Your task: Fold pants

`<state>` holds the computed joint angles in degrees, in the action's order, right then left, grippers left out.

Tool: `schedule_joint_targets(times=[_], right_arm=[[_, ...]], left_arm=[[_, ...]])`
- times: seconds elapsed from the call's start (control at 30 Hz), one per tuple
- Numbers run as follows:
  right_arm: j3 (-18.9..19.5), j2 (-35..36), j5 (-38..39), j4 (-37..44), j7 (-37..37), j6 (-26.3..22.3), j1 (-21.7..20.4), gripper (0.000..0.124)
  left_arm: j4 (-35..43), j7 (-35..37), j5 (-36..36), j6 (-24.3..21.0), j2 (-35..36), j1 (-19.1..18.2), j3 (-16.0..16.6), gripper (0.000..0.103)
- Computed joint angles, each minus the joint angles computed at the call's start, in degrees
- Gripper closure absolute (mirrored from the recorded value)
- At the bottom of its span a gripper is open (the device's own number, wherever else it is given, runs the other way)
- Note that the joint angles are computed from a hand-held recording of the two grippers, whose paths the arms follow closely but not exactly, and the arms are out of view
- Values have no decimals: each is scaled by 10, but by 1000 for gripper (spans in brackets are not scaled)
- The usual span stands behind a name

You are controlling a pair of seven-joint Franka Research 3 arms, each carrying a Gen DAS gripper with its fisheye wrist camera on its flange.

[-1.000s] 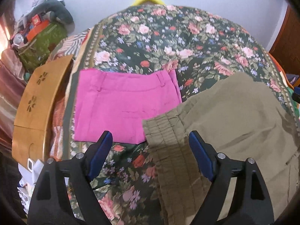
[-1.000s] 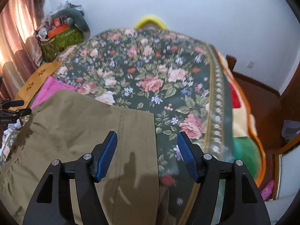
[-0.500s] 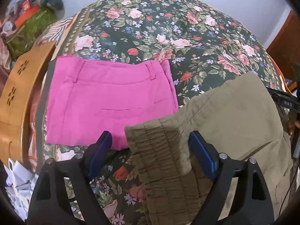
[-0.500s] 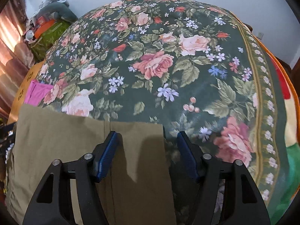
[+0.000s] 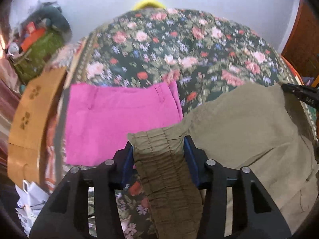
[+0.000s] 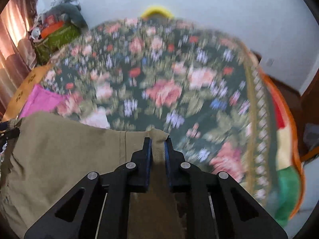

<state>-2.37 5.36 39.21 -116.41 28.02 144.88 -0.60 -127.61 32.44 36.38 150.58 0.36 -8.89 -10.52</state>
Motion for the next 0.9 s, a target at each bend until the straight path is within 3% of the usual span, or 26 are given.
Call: schedule_joint_targets(times=[0.23,0.43,0.9], right_arm=[[-10,-63,98,25,-49,-29,-5,113],[-35,-140,141,-4,-76,-48,9,113],[-101,-318,119,-171,-115,-96,10,113]], left_arm=[[-5,-58,67,-27,-72,5,-12,57],[-13,-57,64,-47,-128,9,-28,57],[-124,-35,7,-53,-250,-13,-65,57]])
